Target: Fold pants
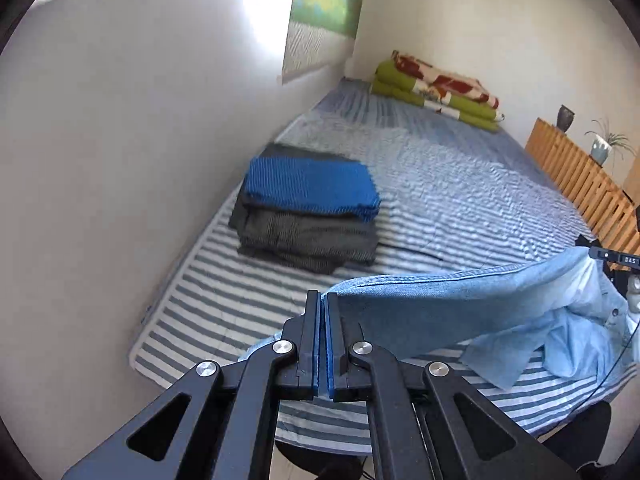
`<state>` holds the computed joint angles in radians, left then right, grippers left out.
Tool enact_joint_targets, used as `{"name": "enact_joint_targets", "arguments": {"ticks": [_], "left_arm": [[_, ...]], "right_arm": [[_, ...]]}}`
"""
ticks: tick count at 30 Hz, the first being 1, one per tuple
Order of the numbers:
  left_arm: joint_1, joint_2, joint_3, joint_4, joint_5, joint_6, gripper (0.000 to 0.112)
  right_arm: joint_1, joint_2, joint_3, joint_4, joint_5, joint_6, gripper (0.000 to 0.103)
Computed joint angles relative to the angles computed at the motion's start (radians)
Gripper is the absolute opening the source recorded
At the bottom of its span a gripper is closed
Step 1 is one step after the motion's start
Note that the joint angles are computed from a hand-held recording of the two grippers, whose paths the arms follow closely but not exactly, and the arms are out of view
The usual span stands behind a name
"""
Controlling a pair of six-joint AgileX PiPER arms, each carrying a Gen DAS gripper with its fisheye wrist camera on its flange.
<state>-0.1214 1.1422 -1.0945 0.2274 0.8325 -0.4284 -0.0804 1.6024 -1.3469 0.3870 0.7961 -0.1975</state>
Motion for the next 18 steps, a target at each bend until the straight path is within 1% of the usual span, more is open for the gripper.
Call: {"name": "enact_joint_targets", "arguments": {"ticks": [2, 4, 6, 8, 9, 10, 11, 12, 13, 14, 15, 17, 18], "left_arm": [[-0.064, -0.019, -0.112, 0.066, 0.091, -0.032, 0.001], [-0.087, 0.005, -0.221, 0.083, 0.155, -0.024, 0.001], [-0.070, 0.079, -0.316, 0.074, 0.187, 0.018, 0.001], [-0.016, 0.193, -0.391, 0.043, 0.185, 0.071, 0.001], [0.014, 0.269, -0.426, 0.027, 0.178, 0.107, 0.001], [0.032, 0.364, -0.467, 0.052, 0.182, 0.131, 0.001], [0.034, 0.461, -0.506, 0.112, 0.201, 0.116, 0.001], [0.040, 0.558, -0.544, 0.153, 0.230, 0.107, 0.001], [0.053, 0.633, -0.567, 0.154, 0.246, 0.109, 0.001], [0.071, 0.674, -0.560, 0.120, 0.232, 0.119, 0.001], [0.081, 0.690, -0.529, 0.094, 0.204, 0.122, 0.001], [0.089, 0.670, -0.424, 0.065, 0.131, 0.104, 0.001], [0.087, 0.657, -0.379, 0.064, 0.109, 0.101, 0.001]], "right_arm": [[-0.001, -0.077, 0.013, -0.018, -0.021, 0.009, 0.002], [-0.010, -0.109, -0.009, -0.014, -0.030, 0.010, 0.000], [-0.019, -0.111, -0.036, -0.017, -0.070, 0.029, 0.000], [-0.029, -0.051, -0.101, -0.004, -0.082, 0.034, 0.000], [-0.045, 0.008, -0.154, 0.046, -0.057, -0.003, 0.000], [-0.047, 0.084, -0.235, 0.056, -0.001, -0.010, 0.000], [-0.042, 0.160, -0.312, 0.026, 0.041, 0.003, 0.000], [-0.032, 0.221, -0.361, -0.044, 0.043, 0.039, 0.003], [-0.029, 0.286, -0.421, -0.107, 0.084, 0.070, 0.011], [-0.040, 0.359, -0.501, -0.130, 0.164, 0.076, 0.014], [-0.061, 0.410, -0.545, -0.135, 0.214, 0.075, 0.015], [-0.087, 0.452, -0.551, -0.184, 0.249, 0.036, 0.015], [-0.095, 0.444, -0.511, -0.235, 0.233, 0.020, 0.015]]}}
